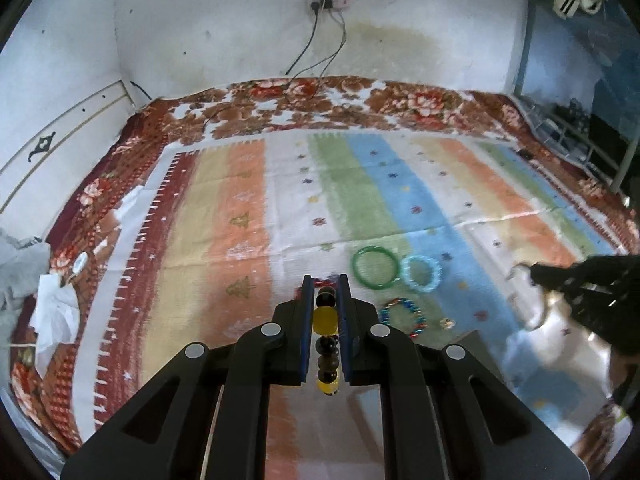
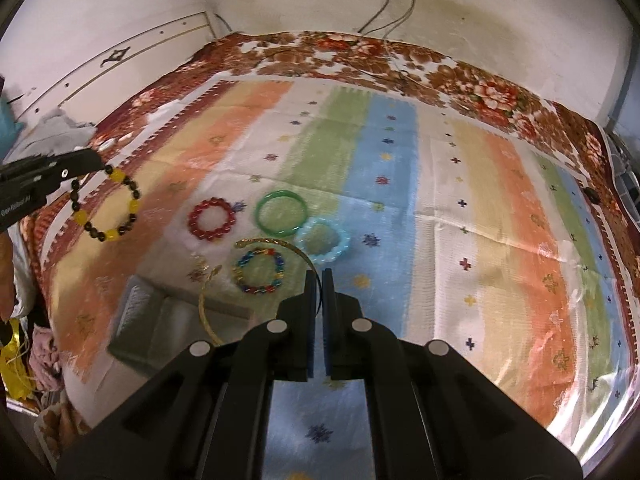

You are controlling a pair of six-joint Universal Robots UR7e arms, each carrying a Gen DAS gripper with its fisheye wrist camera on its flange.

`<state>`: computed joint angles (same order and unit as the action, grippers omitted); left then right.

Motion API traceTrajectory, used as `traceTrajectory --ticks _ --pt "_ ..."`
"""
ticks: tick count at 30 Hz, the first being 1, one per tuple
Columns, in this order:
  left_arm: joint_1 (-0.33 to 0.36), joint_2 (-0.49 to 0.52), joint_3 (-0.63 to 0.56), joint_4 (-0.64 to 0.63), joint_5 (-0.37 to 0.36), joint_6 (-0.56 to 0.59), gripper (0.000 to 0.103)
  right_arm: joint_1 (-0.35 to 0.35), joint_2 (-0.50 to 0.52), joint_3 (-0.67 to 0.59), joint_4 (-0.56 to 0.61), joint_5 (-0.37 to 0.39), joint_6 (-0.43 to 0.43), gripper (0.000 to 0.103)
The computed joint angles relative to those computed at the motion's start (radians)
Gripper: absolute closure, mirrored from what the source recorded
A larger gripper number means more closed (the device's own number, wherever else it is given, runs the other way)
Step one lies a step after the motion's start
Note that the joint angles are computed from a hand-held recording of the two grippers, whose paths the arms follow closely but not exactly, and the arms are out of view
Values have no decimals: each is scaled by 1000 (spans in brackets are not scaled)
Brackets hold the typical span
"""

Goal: Organize jewelry
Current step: 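Carry both bracelets over the metal tin and open both grippers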

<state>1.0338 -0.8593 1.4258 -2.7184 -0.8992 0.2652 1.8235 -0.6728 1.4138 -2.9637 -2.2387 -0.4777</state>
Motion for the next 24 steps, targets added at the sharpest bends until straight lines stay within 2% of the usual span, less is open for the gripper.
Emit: traceTrajectory --ticks 13,24 --pt "-49 -44 146 -15 -43 -48 93 35 9 32 49 17 6 99" --pt "-49 -51 166 -2 -55 -66 93 31 5 53 60 17 26 99"
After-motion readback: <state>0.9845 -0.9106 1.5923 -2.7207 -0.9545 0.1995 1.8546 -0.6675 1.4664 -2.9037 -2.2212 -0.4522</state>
